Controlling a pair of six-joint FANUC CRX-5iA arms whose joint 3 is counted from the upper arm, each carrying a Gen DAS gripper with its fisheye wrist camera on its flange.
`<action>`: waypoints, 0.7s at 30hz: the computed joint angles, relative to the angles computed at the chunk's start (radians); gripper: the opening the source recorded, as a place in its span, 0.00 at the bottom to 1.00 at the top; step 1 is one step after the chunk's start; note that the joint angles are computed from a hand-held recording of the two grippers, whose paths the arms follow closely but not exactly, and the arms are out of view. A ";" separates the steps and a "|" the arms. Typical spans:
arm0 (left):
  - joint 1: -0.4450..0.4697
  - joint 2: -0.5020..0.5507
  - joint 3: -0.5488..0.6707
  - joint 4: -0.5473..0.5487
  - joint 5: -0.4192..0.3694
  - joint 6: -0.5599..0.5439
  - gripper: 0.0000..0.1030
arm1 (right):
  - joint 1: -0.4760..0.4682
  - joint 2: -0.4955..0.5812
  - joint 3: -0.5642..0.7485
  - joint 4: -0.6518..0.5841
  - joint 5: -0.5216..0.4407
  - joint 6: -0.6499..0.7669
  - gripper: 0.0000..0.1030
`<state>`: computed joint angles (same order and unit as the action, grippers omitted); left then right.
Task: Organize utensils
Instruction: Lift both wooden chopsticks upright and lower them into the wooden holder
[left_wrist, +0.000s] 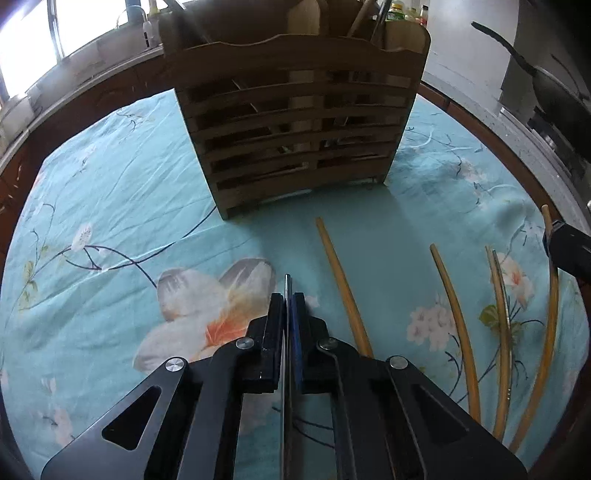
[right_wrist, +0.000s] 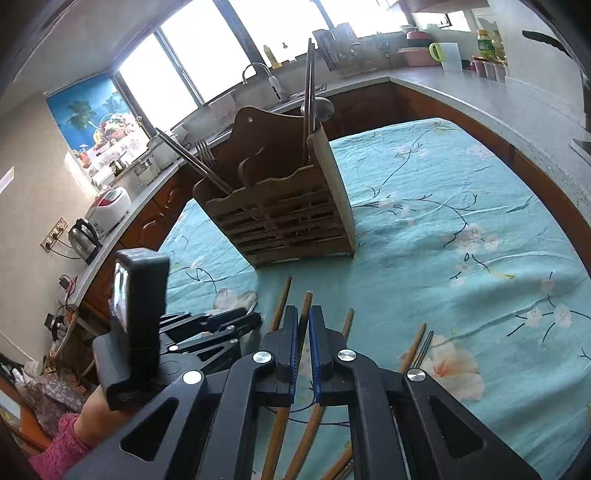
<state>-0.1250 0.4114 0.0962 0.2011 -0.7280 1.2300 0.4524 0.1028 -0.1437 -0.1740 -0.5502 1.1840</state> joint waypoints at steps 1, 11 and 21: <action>0.008 -0.011 -0.020 0.022 0.008 -0.008 0.03 | 0.001 -0.002 -0.001 -0.002 0.002 0.001 0.06; 0.105 -0.254 -0.369 0.529 0.180 -0.356 0.03 | 0.000 -0.045 -0.011 0.012 0.043 0.014 0.05; 0.095 -0.370 -0.475 0.873 0.239 -0.618 0.03 | 0.025 -0.098 -0.017 0.075 0.097 -0.005 0.05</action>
<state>-0.0303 0.0414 -0.3785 1.0746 -0.4891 0.6118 0.4778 0.0044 -0.1605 -0.0995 -0.4527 1.1793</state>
